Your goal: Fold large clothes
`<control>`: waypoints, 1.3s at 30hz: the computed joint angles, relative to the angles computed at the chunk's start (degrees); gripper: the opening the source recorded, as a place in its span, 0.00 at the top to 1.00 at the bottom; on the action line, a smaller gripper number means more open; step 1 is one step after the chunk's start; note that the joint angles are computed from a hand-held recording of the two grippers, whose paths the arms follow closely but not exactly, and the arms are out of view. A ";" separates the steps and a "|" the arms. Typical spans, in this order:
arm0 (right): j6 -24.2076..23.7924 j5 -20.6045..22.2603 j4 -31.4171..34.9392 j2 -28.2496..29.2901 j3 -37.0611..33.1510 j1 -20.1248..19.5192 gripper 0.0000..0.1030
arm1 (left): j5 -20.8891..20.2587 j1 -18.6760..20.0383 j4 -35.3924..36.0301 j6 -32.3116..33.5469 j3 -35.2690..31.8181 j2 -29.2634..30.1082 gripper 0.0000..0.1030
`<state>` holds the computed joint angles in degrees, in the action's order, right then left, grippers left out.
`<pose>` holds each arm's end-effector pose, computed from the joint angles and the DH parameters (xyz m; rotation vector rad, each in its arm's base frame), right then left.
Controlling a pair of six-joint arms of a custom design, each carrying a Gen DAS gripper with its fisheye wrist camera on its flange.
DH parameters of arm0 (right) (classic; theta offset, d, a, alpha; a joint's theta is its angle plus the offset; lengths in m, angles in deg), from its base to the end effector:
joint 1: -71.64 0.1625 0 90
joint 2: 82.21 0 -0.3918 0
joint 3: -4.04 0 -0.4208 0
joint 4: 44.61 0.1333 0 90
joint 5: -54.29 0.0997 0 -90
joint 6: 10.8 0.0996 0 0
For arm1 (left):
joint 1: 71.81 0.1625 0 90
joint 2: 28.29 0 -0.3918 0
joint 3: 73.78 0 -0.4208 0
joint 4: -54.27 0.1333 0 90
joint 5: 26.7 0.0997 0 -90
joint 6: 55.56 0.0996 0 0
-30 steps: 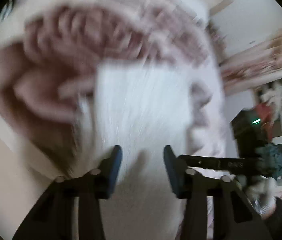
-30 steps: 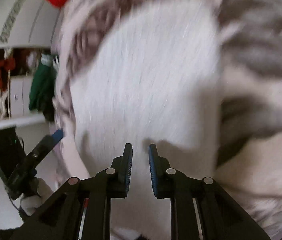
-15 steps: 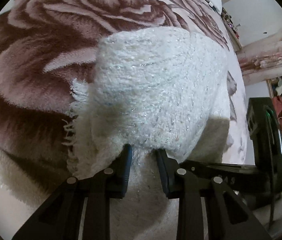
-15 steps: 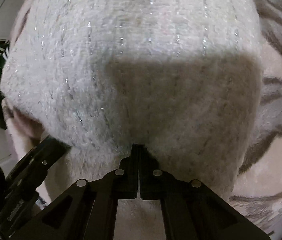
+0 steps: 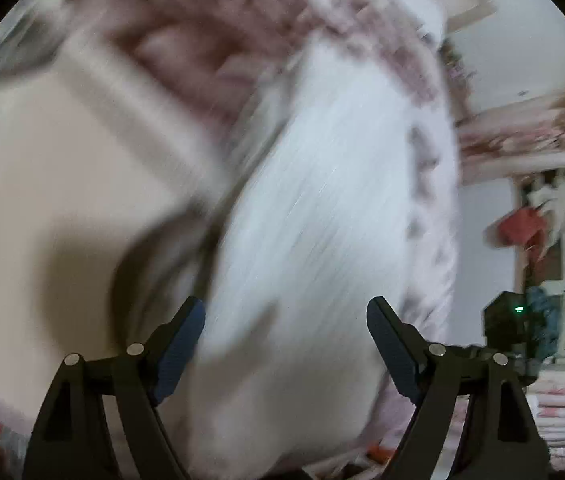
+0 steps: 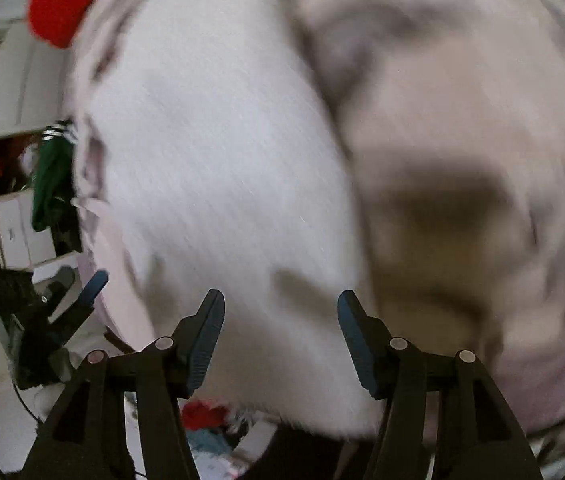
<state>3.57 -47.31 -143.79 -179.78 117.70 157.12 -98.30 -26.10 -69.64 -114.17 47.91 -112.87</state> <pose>0.0783 -0.4475 0.3254 -0.4625 -2.8893 -0.1505 -0.2081 -0.4492 0.1987 -0.3462 2.8607 -0.3148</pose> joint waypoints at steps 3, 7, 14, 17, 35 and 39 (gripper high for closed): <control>-0.71 3.24 1.75 -8.57 8.40 -6.70 0.41 | -2.52 -2.33 3.96 -7.07 5.89 -3.14 0.22; -3.72 2.77 -2.92 -15.66 17.61 -10.84 0.66 | -1.54 -6.81 2.56 -11.04 10.98 -5.79 0.91; -1.93 -1.40 -6.38 -22.34 21.32 -7.11 0.91 | -1.12 -10.78 2.32 -11.35 11.71 -7.09 0.91; -0.87 -1.14 -8.69 -20.36 22.65 -7.50 0.91 | -1.49 -8.82 0.87 -11.16 14.58 -6.33 0.89; -19.55 20.67 -4.56 -14.76 24.71 -25.75 0.41 | -9.28 -0.02 -24.07 -7.99 23.99 -8.41 0.29; -17.71 23.11 -10.90 -13.78 28.48 -25.79 0.41 | -5.60 -3.73 -18.81 -7.77 23.14 -10.50 0.47</control>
